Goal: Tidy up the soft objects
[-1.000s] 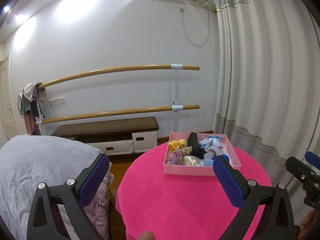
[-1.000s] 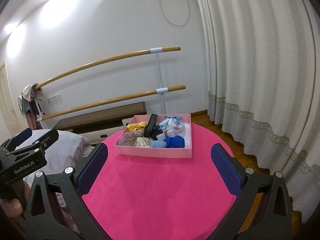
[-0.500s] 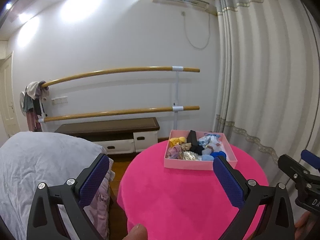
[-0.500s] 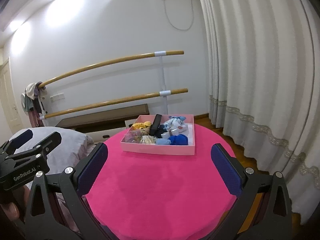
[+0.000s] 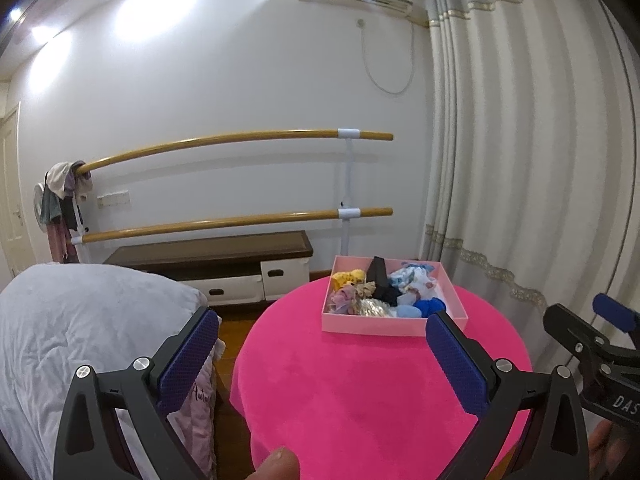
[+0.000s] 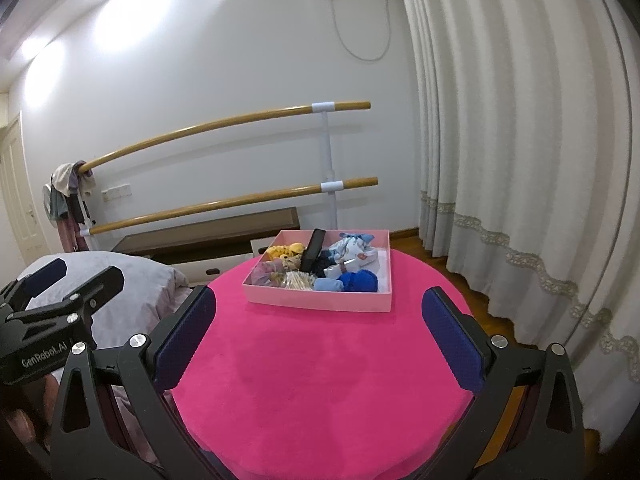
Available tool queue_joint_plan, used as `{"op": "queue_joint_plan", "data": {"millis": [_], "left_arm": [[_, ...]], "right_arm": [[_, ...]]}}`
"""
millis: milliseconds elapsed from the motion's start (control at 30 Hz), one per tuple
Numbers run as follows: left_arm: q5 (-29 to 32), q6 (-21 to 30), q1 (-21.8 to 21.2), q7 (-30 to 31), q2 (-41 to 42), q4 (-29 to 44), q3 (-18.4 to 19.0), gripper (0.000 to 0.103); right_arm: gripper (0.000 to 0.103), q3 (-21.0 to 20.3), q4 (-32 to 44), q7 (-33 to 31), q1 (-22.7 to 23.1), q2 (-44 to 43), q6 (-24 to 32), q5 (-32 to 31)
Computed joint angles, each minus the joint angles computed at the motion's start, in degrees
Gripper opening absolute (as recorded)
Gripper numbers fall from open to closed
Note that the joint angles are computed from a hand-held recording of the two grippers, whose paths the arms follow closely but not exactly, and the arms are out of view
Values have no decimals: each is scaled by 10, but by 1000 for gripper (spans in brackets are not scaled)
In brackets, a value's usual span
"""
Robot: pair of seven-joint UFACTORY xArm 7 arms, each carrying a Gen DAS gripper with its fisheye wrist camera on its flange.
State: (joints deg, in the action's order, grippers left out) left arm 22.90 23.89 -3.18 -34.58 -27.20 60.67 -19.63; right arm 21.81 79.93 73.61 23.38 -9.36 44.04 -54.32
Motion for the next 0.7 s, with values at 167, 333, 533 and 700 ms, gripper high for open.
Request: {"op": "queue_joint_plan", "data": {"millis": [167, 333, 533, 700], "left_arm": [[-5, -3, -6, 4, 0, -1, 3, 103], [-6, -3, -5, 5, 0, 0, 3, 103], [-11, -10, -7, 3, 0, -3, 5, 103], [-20, -17, -11, 4, -2, -10, 9, 103]], "right_arm": [[103, 0, 6, -3, 2, 4, 5, -2], [103, -2, 6, -3, 5, 5, 7, -2], [103, -5, 6, -7, 5, 6, 4, -1], [103, -6, 4, -11, 5, 6, 3, 4]]}}
